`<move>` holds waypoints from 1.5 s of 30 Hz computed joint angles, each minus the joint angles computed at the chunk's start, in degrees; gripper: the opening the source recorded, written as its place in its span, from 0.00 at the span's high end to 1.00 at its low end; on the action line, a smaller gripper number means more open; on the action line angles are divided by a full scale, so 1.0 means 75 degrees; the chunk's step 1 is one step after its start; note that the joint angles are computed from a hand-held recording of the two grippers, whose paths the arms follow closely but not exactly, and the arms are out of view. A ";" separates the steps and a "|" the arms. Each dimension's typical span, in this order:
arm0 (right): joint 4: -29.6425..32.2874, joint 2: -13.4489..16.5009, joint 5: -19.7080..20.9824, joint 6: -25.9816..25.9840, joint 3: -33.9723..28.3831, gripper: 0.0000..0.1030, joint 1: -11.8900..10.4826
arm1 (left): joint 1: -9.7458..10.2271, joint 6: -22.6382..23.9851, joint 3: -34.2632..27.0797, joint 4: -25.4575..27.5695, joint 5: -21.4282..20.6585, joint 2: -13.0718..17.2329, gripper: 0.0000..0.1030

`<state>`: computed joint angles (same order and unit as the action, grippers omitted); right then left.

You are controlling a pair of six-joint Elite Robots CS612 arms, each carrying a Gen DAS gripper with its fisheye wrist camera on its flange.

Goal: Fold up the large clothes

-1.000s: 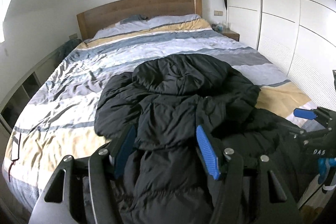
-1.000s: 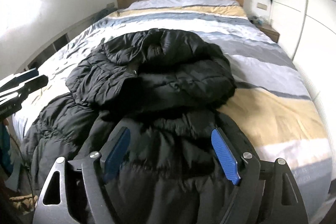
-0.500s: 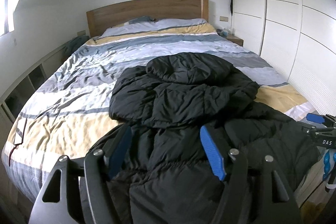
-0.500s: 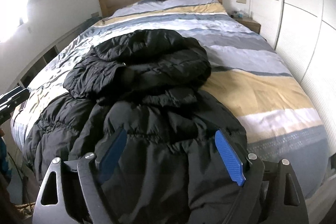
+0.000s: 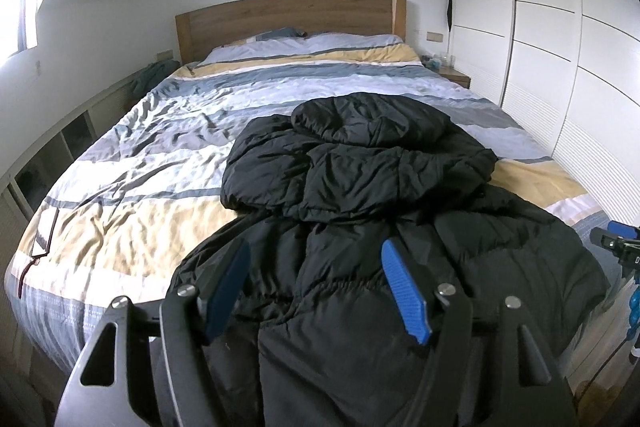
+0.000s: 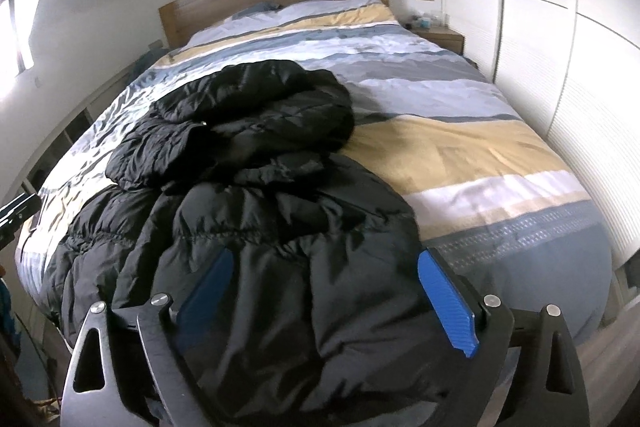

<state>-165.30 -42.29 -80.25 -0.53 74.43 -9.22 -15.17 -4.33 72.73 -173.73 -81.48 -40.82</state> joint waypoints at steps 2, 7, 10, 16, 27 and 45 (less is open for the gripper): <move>-0.0057 -0.0045 -0.0046 0.0060 0.0099 0.08 -0.0033 | 0.0006 -0.0014 0.0041 0.0001 -0.0008 -0.0011 0.35; -0.0217 -0.0147 -0.0157 0.0265 0.0327 0.05 -0.0137 | 0.0028 -0.0069 0.0117 0.0048 -0.0034 -0.0033 0.35; -0.0312 -0.0193 -0.0235 0.0383 0.0429 0.03 -0.0191 | 0.0042 -0.0105 0.0154 0.0088 -0.0033 -0.0041 0.34; -0.0478 -0.0262 -0.0294 0.0573 0.0591 0.01 -0.0288 | 0.0086 -0.0178 0.0222 0.0201 -0.0092 -0.0049 0.33; -0.0538 -0.0258 -0.0374 0.0970 0.0719 0.01 -0.0464 | 0.0286 -0.0598 0.0303 0.0380 -0.0250 -0.0001 0.33; -0.0239 -0.0084 -0.0434 0.1363 0.0597 0.01 -0.0639 | 0.1193 -0.2121 0.0531 0.0942 0.0016 0.0018 0.33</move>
